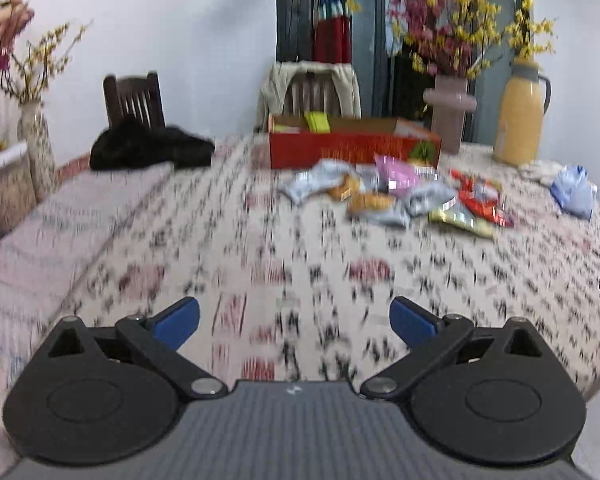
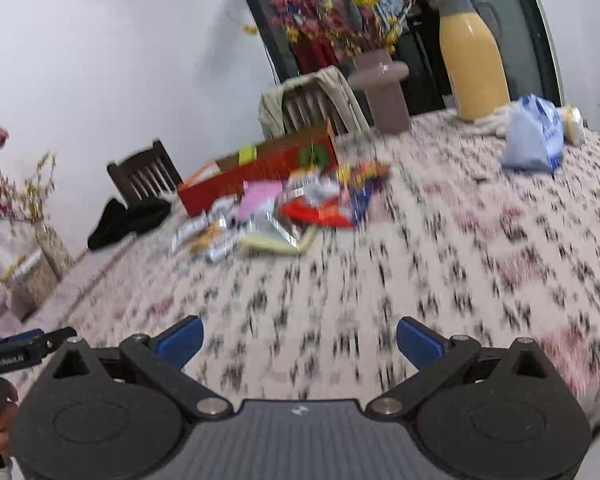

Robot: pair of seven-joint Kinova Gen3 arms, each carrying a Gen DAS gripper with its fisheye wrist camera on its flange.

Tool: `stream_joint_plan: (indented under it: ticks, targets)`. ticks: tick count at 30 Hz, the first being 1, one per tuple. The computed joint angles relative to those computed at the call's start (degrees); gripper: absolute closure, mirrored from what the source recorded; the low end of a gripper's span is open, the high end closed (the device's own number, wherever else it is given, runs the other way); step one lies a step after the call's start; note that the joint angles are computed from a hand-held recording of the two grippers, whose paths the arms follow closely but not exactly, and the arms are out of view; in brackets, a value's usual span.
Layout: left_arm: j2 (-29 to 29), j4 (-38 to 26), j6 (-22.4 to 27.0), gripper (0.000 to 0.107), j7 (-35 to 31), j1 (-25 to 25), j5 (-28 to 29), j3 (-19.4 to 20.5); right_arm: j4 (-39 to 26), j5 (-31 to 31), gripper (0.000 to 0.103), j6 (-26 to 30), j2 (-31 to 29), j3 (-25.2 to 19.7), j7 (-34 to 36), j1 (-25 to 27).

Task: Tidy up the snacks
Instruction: 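Open both tools and withdraw them from the box toward the snack pile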

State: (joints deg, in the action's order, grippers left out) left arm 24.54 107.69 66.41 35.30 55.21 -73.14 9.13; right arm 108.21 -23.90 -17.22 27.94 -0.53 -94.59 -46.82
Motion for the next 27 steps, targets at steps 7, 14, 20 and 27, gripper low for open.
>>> stream_joint_plan:
  ticks: [7, 14, 20, 27]
  targets:
    - [-0.87, 2.02, 0.16, 0.004, 2.83, 0.73, -1.15, 0.42, 0.64, -3.57, 0.0, 0.6, 0.27, 4.39, 2.09, -5.84]
    - [-1.9, 3.39, -2.43, 0.004, 2.96, -1.35, -3.08, 0.91, -2.11, -3.22, 0.0, 3.29, 1.05, 5.08, 3.14, -6.09]
    - [-3.61, 4.12, -8.4, 0.004, -0.78, -3.48, -5.68, -2.41, -8.0, -3.27, 0.003, 8.26, 3.35, 8.19, 4.84, -7.8]
    - [-4.5, 2.26, -24.71, 0.016, -17.09, -21.37, -14.68, -0.15, -24.48, 3.43, 0.017, 18.53, 10.57, 17.53, 9.82, -12.79]
